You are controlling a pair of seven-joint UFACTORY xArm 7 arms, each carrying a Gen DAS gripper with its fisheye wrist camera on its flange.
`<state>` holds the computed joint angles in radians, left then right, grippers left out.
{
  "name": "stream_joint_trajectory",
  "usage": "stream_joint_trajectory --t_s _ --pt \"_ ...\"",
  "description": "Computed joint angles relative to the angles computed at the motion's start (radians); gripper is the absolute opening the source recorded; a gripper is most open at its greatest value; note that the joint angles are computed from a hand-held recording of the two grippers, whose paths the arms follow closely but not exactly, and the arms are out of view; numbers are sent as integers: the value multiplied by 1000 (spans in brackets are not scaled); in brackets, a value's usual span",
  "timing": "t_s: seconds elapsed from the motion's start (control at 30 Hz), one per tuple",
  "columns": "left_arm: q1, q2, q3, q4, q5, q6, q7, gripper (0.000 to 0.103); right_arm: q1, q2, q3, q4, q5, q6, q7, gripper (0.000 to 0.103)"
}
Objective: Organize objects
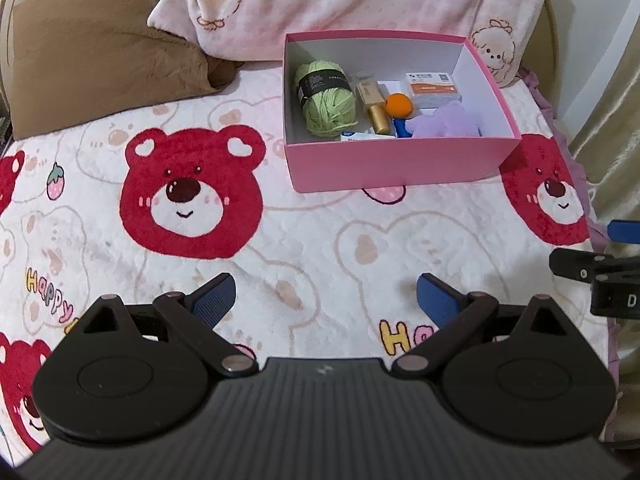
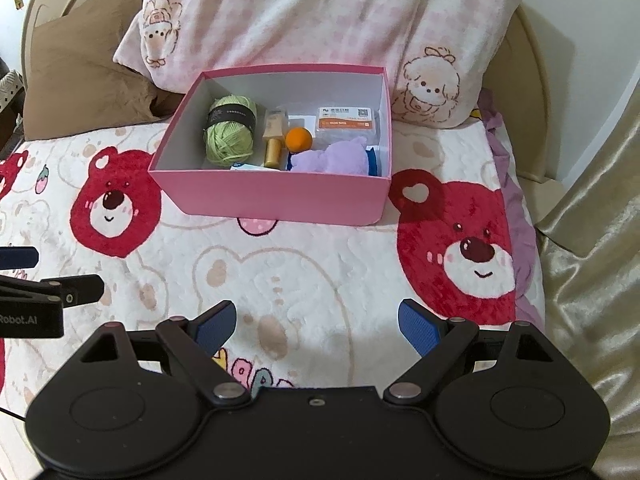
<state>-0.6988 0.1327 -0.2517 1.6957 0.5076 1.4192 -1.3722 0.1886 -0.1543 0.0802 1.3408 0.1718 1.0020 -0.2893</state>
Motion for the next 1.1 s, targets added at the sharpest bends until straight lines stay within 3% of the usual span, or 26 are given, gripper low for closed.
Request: stream_joint_trajectory --t_s 1.1 --pt "-12 29 13 34 -13 37 12 98 -4 10 3 15 -41 27 22 91"
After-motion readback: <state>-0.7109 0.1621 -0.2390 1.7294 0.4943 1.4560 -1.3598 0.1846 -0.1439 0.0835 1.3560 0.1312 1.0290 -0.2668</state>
